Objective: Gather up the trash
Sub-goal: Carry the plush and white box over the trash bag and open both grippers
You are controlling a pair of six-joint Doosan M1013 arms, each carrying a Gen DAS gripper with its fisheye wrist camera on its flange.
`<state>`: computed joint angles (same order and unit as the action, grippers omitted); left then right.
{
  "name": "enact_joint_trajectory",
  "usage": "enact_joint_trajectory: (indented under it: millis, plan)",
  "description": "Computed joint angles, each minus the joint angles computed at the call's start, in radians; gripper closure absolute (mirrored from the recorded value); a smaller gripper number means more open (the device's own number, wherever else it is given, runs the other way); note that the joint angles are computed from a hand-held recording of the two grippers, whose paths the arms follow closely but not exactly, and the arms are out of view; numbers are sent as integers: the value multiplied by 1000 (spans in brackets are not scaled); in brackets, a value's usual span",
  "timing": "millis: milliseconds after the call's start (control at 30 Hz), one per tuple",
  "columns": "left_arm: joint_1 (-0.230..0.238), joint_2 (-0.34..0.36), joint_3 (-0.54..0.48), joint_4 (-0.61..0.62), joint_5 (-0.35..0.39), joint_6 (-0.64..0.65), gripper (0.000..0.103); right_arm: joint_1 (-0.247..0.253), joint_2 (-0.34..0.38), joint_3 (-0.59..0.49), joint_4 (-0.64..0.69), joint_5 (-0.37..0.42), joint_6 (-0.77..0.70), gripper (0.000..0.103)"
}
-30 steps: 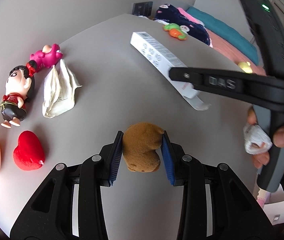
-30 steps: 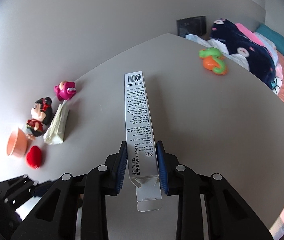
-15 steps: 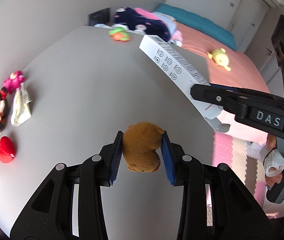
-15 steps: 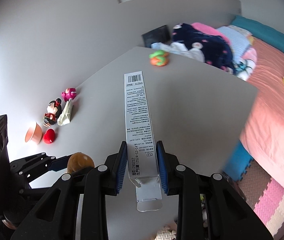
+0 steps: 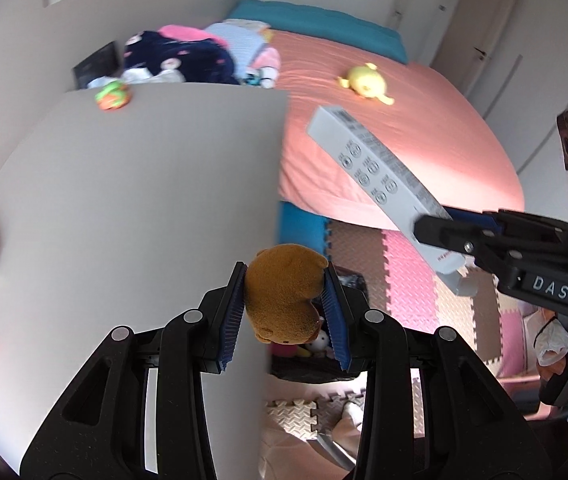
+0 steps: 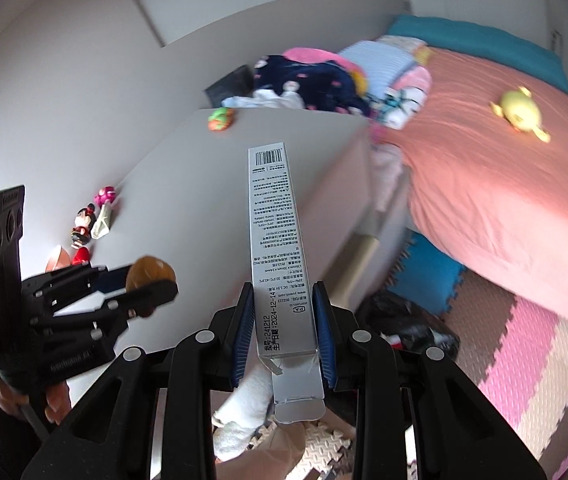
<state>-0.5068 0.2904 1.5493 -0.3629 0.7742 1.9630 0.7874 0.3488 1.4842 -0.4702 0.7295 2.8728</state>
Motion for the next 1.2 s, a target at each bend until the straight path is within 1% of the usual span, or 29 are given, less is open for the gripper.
enact_joint_trajectory:
  millis: [100,233,433,567,600,633,667,700,733,767,833,933,1033,1200]
  plan:
    - [-26,5,-3,-6,13,16,66,8,-43,67,-15,1,84,72]
    - [-56,12,-6,-20,35,40,66,14,-82,131,-29,3,164,72]
    - [-95,33,-28,-34,56,87,66,24,-123,187,-79,21,254,72]
    - [-115,44,-39,-18,57,88,66,22,-137,203,-89,27,271,71]
    - [-120,50,-46,5,65,68,62,20,-139,205,-85,31,271,69]
    - [-129,56,-54,52,78,27,33,20,-142,206,-94,43,290,50]
    - [-136,57,-55,96,73,-13,10,24,-144,206,-115,61,327,23]
    - [-147,55,-47,166,37,-89,6,31,-147,210,-156,76,379,19]
    - [-149,57,-48,185,34,-118,6,39,-153,216,-201,87,432,19]
    - [-144,62,-53,170,47,-122,6,41,-158,220,-217,90,449,19]
    - [-128,75,-68,109,82,-122,6,45,-163,222,-242,111,483,19]
    - [-109,90,-85,54,119,-130,6,44,-166,227,-249,117,508,18]
    - [-100,91,-86,39,121,-138,6,43,-166,228,-244,120,512,18]
    - [-98,85,-76,38,119,-145,6,39,-159,218,-235,120,487,18]
